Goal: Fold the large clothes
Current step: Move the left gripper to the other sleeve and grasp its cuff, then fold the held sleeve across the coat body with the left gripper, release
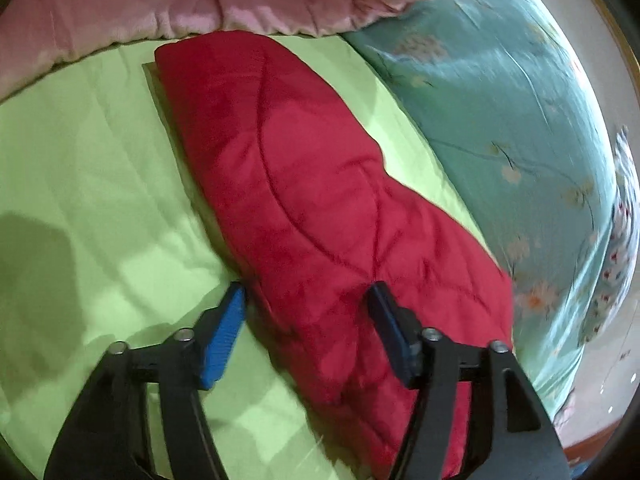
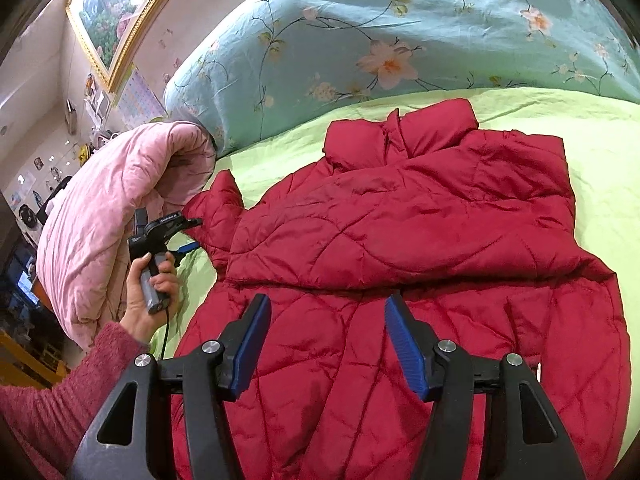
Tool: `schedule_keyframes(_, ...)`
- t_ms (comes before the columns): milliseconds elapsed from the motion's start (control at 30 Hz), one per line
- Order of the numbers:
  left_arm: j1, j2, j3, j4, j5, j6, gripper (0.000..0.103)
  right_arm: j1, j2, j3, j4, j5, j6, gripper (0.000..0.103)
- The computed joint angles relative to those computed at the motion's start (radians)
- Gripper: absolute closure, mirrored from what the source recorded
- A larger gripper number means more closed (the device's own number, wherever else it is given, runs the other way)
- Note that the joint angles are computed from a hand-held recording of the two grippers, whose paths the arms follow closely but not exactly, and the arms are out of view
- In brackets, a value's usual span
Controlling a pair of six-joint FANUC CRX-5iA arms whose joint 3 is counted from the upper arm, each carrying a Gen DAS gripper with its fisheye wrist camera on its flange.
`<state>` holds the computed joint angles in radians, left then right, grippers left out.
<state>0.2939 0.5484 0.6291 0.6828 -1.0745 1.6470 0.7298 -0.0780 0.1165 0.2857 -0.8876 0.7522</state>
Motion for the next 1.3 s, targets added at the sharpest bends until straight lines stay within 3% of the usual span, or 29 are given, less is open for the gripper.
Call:
schedule_keyframes(133, -0.004, 0.021, 0.007, 0.021, 0.035, 0.029, 0.032, -0.004, 0.008, 0.005, -0.005, -0.015, 0.001, 0.041)
schedule_keyframes(300, -0.021, 0.016, 0.017, -0.028, 0.071, 0.029, 0.034, -0.006, 0.010, 0.004, -0.008, -0.021, -0.001, 0.041)
schedule_keyframes(400, -0.023, 0.033, 0.066, -0.082, 0.077, 0.067, 0.051, -0.006, 0.013, 0.011, -0.008, -0.031, 0.002, 0.041)
schedule_keyframes(467, -0.022, 0.052, 0.101, -0.083, 0.058, 0.069, 0.081, -0.002, 0.007, 0.008, 0.001, -0.032, 0.002, 0.041)
schedule_keyframes(567, -0.032, 0.034, 0.100, -0.111, 0.071, 0.040, 0.095, 0.002, -0.004, -0.004, 0.023, -0.028, -0.012, 0.041)
schedule_keyframes(733, -0.059, -0.046, 0.055, -0.156, 0.117, -0.019, 0.097, -0.006, -0.012, -0.009, 0.005, -0.025, -0.012, 0.041)
schedule_keyframes(1000, -0.113, -0.175, -0.067, -0.070, 0.197, -0.207, 0.097, -0.010, -0.042, -0.037, 0.011, 0.005, -0.038, 0.041)
schedule_keyframes(1300, -0.234, -0.243, -0.080, -0.097, 0.207, -0.390, 0.097, -0.023, -0.092, -0.085, 0.029, 0.023, -0.106, 0.041)
